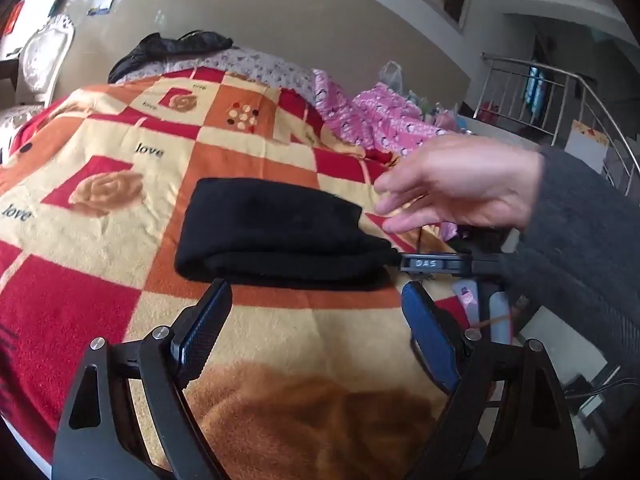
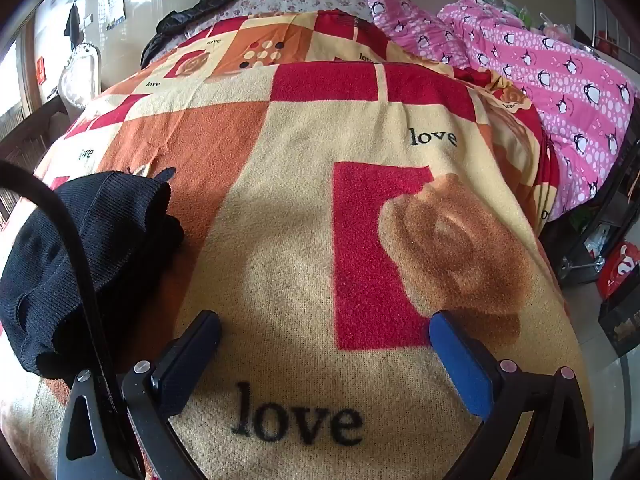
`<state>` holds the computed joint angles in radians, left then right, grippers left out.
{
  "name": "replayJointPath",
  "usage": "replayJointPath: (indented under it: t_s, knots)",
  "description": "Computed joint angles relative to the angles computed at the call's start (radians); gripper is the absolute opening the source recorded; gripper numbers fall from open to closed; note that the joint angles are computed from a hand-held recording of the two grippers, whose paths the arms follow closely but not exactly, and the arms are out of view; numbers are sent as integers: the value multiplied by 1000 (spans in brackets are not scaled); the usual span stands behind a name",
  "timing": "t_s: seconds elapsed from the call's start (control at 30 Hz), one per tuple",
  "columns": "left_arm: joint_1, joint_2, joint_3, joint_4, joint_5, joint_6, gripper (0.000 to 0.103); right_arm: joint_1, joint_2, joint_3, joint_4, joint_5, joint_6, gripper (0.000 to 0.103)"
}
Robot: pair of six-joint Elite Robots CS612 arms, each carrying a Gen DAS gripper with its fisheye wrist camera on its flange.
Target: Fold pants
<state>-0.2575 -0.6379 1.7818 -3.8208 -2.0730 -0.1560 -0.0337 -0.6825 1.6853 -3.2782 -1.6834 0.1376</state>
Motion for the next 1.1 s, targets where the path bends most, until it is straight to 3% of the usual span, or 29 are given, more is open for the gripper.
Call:
replayJointPath:
  t_s: [0.33,0.87,1.1]
  knots:
    - [38,38,-48,78,-100,-91,87,-2,1,2,-4,4,0,103]
    - [36,31,-45,101,-79,-59,87,1,-1,2,-1,1,0,103]
    - [47,35,-67,168,-123,-90,87,0,0,2,-2,1,-1,103]
